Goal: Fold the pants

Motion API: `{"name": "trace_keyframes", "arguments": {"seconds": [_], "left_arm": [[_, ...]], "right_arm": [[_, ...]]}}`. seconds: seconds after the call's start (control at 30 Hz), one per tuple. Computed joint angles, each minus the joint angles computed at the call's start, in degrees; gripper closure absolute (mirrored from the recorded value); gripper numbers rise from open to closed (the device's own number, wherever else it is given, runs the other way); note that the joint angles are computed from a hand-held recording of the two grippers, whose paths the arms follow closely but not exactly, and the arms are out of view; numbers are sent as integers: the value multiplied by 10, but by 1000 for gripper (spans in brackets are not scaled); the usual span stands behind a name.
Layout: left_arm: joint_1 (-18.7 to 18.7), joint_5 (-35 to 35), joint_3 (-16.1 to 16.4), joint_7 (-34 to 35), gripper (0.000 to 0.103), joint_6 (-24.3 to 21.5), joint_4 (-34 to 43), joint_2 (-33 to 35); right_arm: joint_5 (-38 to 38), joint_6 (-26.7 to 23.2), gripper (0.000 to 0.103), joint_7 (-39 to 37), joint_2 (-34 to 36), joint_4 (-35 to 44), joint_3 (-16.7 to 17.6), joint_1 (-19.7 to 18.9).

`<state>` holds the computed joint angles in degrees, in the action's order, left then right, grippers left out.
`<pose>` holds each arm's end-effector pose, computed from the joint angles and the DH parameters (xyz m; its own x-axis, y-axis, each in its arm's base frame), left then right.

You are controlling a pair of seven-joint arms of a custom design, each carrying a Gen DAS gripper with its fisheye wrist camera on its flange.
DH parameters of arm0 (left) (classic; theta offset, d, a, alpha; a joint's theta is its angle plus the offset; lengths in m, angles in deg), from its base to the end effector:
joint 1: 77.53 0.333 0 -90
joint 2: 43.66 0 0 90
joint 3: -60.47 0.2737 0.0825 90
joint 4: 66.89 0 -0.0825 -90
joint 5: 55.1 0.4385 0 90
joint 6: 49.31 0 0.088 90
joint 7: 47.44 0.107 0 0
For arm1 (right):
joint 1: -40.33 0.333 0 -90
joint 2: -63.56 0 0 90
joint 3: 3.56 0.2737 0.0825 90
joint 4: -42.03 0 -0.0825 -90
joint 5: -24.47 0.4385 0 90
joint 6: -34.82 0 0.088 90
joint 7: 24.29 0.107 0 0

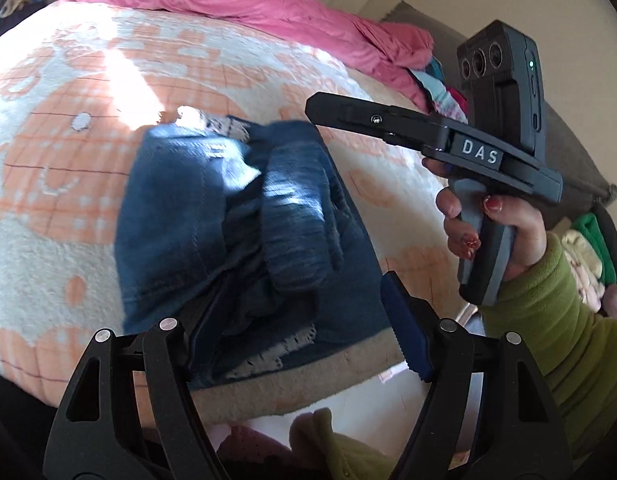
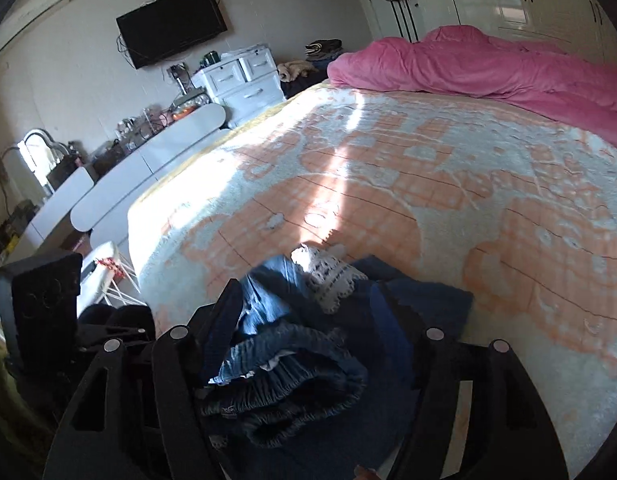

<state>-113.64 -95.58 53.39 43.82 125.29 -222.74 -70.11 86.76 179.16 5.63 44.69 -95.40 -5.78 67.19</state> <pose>0.3789 -0.2813 0.3742 -0.2442 -0.8614 0.4455 -0.8205 -0.0614 -0.5684 0.4920 0.2168 0.4189 0.7098 -0.6098 -0.3526 -0.6321 -0.3306 -0.7008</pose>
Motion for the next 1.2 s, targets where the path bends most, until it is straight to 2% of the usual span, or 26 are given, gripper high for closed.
{"name": "trace_keyframes", "arguments": {"seconds": [0.1, 0.17, 0.2, 0.23, 0.3, 0.37, 0.4, 0.57, 0.6, 0.87, 0.97, 1.03, 1.2], "left_arm": [[3, 5, -3, 4, 37, -11, 14, 20], [25, 27, -28, -15, 37, -18, 22, 29], [40, 19, -51, -14, 37, -22, 19, 21], [45, 51, -54, -44, 37, -25, 36, 33], [35, 45, -45, -41, 37, -20, 35, 33], [30, 45, -41, -40, 37, -19, 26, 22], [39, 54, -50, -52, 37, -21, 28, 23], [38, 66, -53, -68, 37, -15, 13, 11], [45, 74, -71, -90, 37, -15, -4, -7], [49, 122, -80, -148, 33, -18, -35, -54], [51, 137, -81, -163, 29, -19, -43, -70], [61, 150, -90, -180, 24, -23, -55, -91], [104, 189, -115, -248, 19, -48, -102, -172]], "right_arm": [[-26, 5, 38, 27, -8, -16, 9, -1], [-53, 15, 38, 52, -8, -23, 16, -1], [-87, 22, 38, 82, -2, -23, 24, -6], [-116, 29, 38, 108, 2, -24, 28, -10], [-174, 47, 39, 148, 12, -27, 35, -16], [-201, 54, 39, 165, 15, -33, 27, -14], [-202, 52, 39, 168, 16, -35, 20, -12], [-194, 59, 38, 173, 3, -51, 4, -1], [-179, 61, 38, 161, -5, -56, -3, 7], [-139, 87, 36, 131, -93, -108, -35, 36], [-138, 98, 31, 128, -136, -138, -50, 47], [-144, 105, 28, 133, -166, -159, -59, 54], [-182, 130, 25, 154, -247, -219, -73, 66]]}}
